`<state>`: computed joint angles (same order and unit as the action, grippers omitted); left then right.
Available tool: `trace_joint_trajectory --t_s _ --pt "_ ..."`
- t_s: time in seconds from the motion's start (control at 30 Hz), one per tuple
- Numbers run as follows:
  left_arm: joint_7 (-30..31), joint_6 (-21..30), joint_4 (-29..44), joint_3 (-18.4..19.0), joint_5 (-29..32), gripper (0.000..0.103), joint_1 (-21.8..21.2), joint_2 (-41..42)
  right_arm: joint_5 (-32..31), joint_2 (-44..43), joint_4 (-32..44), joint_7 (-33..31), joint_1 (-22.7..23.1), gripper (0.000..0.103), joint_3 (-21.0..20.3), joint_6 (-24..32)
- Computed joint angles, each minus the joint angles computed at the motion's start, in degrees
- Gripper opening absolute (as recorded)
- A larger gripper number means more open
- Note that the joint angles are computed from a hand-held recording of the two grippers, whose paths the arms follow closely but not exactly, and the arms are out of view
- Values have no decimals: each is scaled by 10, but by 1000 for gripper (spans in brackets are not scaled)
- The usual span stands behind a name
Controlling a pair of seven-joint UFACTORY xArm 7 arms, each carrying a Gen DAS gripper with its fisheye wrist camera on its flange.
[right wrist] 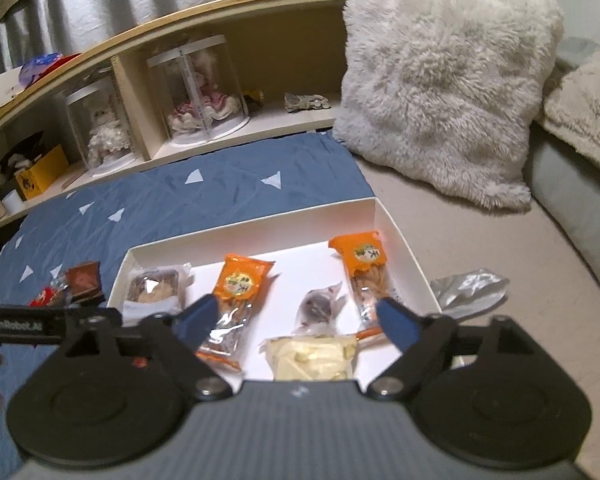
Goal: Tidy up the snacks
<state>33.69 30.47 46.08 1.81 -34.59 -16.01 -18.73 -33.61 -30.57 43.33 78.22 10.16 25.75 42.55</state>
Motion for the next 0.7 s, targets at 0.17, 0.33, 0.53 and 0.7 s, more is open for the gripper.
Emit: trace_joint_trajectory --t_s 0.17,0.33,0.53,0.7 --pt "16 4 -7 13 9 103 11 -12 -6 11 22 0 4 102 11 21" --pt "37 2 -13 30 4 103 22 -23 -14 43 51 -4 14 102 15 45" --pt "55 4 -11 47 9 103 45 -23 -39 103 92 3 39 102 10 68" --pt "77 2 -7 62 14 103 68 -15 -67 159 130 16 70 102 -7 63"
